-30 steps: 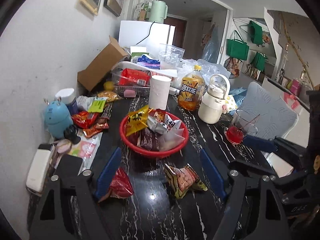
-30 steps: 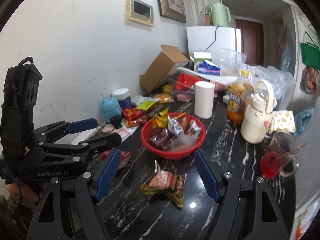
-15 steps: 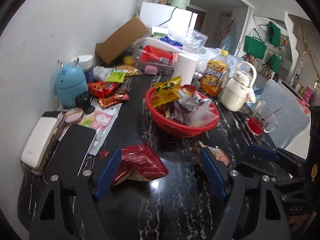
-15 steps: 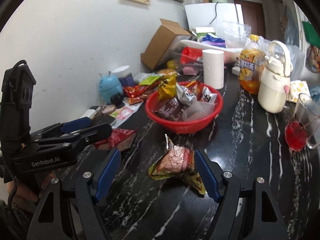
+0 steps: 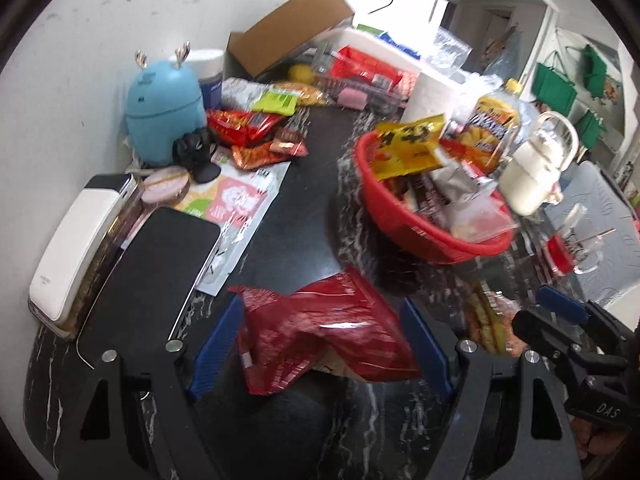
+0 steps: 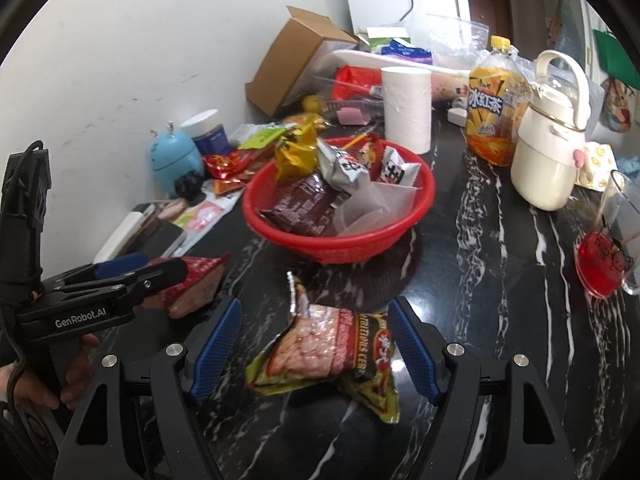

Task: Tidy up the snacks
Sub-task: 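Grasp the red printed bag with the left gripper while the right gripper grasps the peanut bag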

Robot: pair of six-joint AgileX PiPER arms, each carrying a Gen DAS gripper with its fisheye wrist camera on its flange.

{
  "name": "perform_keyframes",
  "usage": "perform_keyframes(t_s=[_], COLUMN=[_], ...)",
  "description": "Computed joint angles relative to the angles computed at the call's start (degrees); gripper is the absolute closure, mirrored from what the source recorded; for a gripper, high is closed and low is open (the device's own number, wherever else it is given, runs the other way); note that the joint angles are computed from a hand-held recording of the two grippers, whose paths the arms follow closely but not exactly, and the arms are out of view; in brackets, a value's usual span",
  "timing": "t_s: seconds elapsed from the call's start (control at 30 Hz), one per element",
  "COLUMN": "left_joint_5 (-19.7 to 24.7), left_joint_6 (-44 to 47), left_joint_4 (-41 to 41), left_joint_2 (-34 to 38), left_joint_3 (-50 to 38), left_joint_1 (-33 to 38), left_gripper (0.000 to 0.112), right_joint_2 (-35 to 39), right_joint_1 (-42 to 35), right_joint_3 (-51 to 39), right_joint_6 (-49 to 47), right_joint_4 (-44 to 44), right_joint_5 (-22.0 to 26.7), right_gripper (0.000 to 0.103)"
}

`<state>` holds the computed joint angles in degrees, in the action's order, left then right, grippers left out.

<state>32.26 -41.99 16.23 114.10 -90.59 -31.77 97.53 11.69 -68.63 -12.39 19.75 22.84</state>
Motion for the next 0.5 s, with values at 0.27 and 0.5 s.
perform_keyframes(t_s=[0.27,0.5], left_joint_5=[0.3,3.6], left_joint_6=[3.4,10.1], left_joint_4=[-3.8,-10.2], left_joint_2=[1.6,4.9], left_joint_3=[-0.6,-4.5], left_joint_1=[0.7,1.0], left_gripper=[0.029,0.014], right_joint_2=[4.4,6.2], right_joint_1=[-0.7,-1.9], right_joint_3=[-2.8,-3.8], right_joint_6=[2.3,-3.0], right_joint_4=[-2.3,3.9], right_joint_5=[2.7,5.1], right_gripper=[0.027,0.026])
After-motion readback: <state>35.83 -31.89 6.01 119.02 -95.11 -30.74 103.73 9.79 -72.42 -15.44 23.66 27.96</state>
